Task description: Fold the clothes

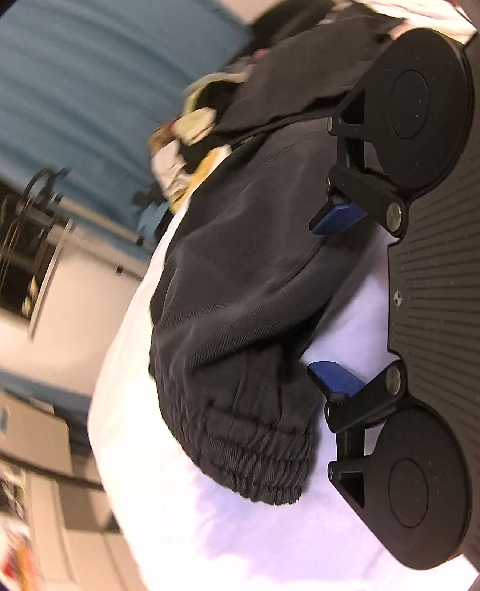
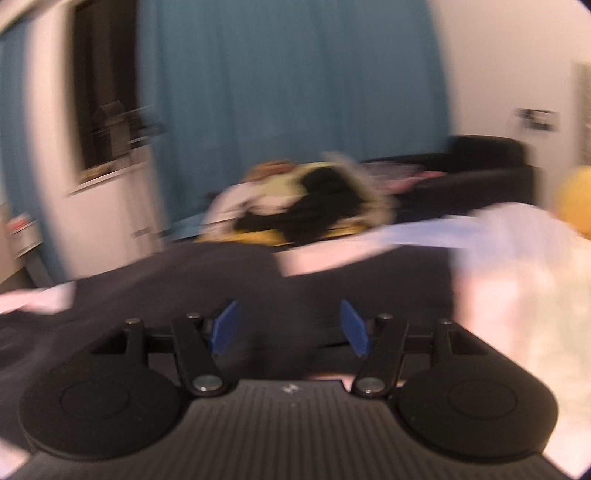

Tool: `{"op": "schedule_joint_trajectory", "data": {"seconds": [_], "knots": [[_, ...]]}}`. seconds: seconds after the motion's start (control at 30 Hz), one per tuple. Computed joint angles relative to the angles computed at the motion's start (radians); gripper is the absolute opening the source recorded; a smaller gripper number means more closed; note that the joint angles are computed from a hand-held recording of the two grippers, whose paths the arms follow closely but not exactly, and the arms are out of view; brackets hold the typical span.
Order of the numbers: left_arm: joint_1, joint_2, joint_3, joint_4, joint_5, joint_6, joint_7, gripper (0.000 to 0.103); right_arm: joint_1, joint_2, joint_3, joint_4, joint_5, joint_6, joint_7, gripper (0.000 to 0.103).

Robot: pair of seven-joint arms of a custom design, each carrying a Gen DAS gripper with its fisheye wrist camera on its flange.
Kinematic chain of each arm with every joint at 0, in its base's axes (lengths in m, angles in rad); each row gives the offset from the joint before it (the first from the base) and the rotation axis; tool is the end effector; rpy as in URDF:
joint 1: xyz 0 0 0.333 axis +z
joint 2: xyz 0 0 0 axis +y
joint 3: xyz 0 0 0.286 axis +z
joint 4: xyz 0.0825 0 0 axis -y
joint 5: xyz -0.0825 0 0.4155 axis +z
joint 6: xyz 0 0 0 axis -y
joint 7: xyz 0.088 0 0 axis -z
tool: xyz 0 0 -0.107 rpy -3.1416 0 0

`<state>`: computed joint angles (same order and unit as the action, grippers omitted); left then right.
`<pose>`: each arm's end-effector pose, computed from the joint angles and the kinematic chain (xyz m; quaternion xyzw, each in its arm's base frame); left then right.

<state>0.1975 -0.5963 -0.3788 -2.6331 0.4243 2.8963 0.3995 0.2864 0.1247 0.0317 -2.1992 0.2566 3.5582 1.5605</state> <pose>0.4474 -0.1090 0.4715 -0.7945 0.4252 -0.3383 0.2712 0.5839 0.1587 0.4272 -0.5840 0.5737 -0.3169 0.4790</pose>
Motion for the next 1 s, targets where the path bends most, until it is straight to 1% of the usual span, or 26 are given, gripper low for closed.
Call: {"op": "schedule_joint_trajectory", "data": {"seconds": [0.07,0.13,0.2,0.23,0.27,0.3,0.37,0.4,0.43,0.47,0.5,0.53,0.57,0.6,0.63,0.67,0.7,0.73,0.77,0.8,0.87,0.9,1.0], "knots": [[-0.006,-0.011,-0.012,0.005,0.029,-0.014,0.034,0.079,-0.033,0.006,0.051,0.02,-0.19,-0.026,0.091,0.064],[0.009,-0.038,-0.043,-0.003,0.071,-0.036,0.04,0.081,-0.011,0.042,0.076,0.067,-0.286,-0.028,0.072,0.066],[0.037,-0.051,-0.073,-0.004,0.115,-0.035,0.027,0.083,0.009,0.091,0.096,0.132,-0.352,-0.048,0.062,0.069],[0.051,-0.054,-0.084,-0.005,0.135,-0.027,0.018,0.084,0.023,0.114,0.104,0.168,-0.361,-0.073,0.064,0.07],[0.068,-0.044,-0.092,-0.001,0.15,-0.011,0.004,0.084,0.023,0.152,0.125,0.226,-0.377,-0.121,0.082,0.07],[0.086,-0.035,-0.102,0.003,0.166,0.006,-0.009,0.084,0.057,0.19,0.11,0.284,-0.354,-0.168,0.077,0.07],[0.121,-0.006,-0.116,0.009,0.189,0.048,-0.036,0.084,0.121,0.262,0.077,0.387,-0.318,-0.228,0.07,0.07],[0.139,0.02,-0.118,0.02,0.195,0.068,-0.045,0.084,0.174,0.302,0.03,0.445,-0.306,-0.258,0.063,0.07],[0.146,0.04,-0.116,0.022,0.195,0.085,-0.052,0.084,0.208,0.345,0.0,0.507,-0.3,-0.291,0.057,0.07],[0.154,0.059,-0.112,0.022,0.196,0.115,-0.056,0.084,0.21,0.383,0.005,0.566,-0.298,-0.351,0.049,0.07],[0.162,0.078,-0.109,0.023,0.194,0.141,-0.058,0.084,0.224,0.416,-0.002,0.622,-0.274,-0.426,0.035,0.07],[0.168,0.101,-0.107,0.03,0.187,0.155,-0.054,0.084,0.257,0.434,-0.044,0.648,-0.32,-0.459,0.09,0.07],[0.178,0.117,-0.112,0.035,0.18,0.167,-0.056,0.085,0.284,0.442,-0.076,0.656,-0.335,-0.467,0.116,0.068],[0.209,0.123,-0.138,0.038,0.187,0.187,-0.072,0.086,0.295,0.445,-0.096,0.66,-0.342,-0.466,0.145,0.055],[0.239,0.12,-0.166,0.038,0.193,0.199,-0.084,0.087,0.303,0.442,-0.116,0.658,-0.374,-0.462,0.211,0.045],[0.267,0.117,-0.193,0.039,0.198,0.21,-0.093,0.087,0.284,0.429,-0.102,0.649,-0.35,-0.466,0.232,0.029],[0.283,0.115,-0.209,0.038,0.196,0.22,-0.093,0.087,0.237,0.411,-0.052,0.628,-0.284,-0.459,0.21,0.014],[0.298,0.112,-0.225,0.038,0.192,0.23,-0.091,0.087,0.213,0.394,-0.038,0.61,-0.288,-0.448,0.235,0.009],[0.313,0.11,-0.241,0.036,0.187,0.24,-0.088,0.087,0.211,0.379,-0.048,0.594,-0.282,-0.438,0.26,0.009],[0.324,0.107,-0.252,0.034,0.177,0.246,-0.083,0.087,0.227,0.36,-0.081,0.569,-0.292,-0.409,0.289,0.009],[0.341,0.101,-0.274,0.031,0.156,0.252,-0.071,0.087,0.254,0.321,-0.145,0.51,-0.295,-0.314,0.338,0.009],[0.346,0.098,-0.283,0.031,0.144,0.252,-0.064,0.087,0.296,0.294,-0.214,0.472,-0.275,-0.259,0.366,0.009],[0.36,0.091,-0.306,0.029,0.109,0.253,-0.047,0.087,0.356,0.227,-0.338,0.374,-0.144,-0.141,0.378,0.009]]}}
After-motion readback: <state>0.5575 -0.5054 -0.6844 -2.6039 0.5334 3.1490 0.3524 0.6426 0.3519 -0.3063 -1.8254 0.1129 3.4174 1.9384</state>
